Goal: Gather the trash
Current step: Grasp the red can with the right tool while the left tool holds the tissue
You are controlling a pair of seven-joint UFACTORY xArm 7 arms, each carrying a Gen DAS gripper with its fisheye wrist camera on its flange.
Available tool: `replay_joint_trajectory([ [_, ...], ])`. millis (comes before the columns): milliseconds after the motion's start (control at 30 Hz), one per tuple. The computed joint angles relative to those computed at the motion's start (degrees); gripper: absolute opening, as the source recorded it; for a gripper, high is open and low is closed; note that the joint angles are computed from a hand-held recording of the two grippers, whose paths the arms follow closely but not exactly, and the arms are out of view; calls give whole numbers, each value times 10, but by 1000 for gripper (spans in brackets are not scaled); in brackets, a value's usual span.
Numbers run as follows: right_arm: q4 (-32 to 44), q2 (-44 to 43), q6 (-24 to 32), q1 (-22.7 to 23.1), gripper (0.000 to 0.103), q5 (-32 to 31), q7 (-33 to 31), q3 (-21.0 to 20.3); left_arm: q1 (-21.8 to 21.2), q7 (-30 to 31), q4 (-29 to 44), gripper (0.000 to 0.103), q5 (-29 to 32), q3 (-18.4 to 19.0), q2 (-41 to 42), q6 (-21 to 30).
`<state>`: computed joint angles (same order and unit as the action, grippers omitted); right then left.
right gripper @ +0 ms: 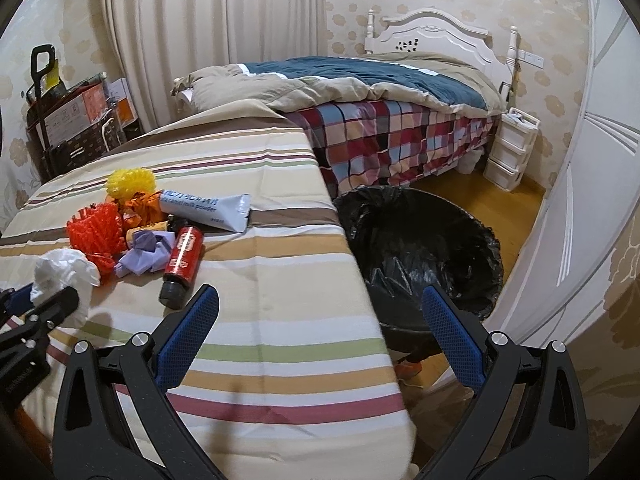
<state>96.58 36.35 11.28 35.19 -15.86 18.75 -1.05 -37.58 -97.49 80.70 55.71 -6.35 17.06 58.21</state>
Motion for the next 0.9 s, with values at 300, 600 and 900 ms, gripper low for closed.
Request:
replay_joint_trajectory([
  [300,41,26,17,-6,92,19,-46,39,7,-45,-51,46,21,-14,-48,36],
  [600,170,108,103,-10,63,85,-138,90,40,-81,-105,46,18,-28,-83,38],
  [900,290,179,179,7,47,121,-179,90,69,-101,-137,46,13,-34,-101,25],
])
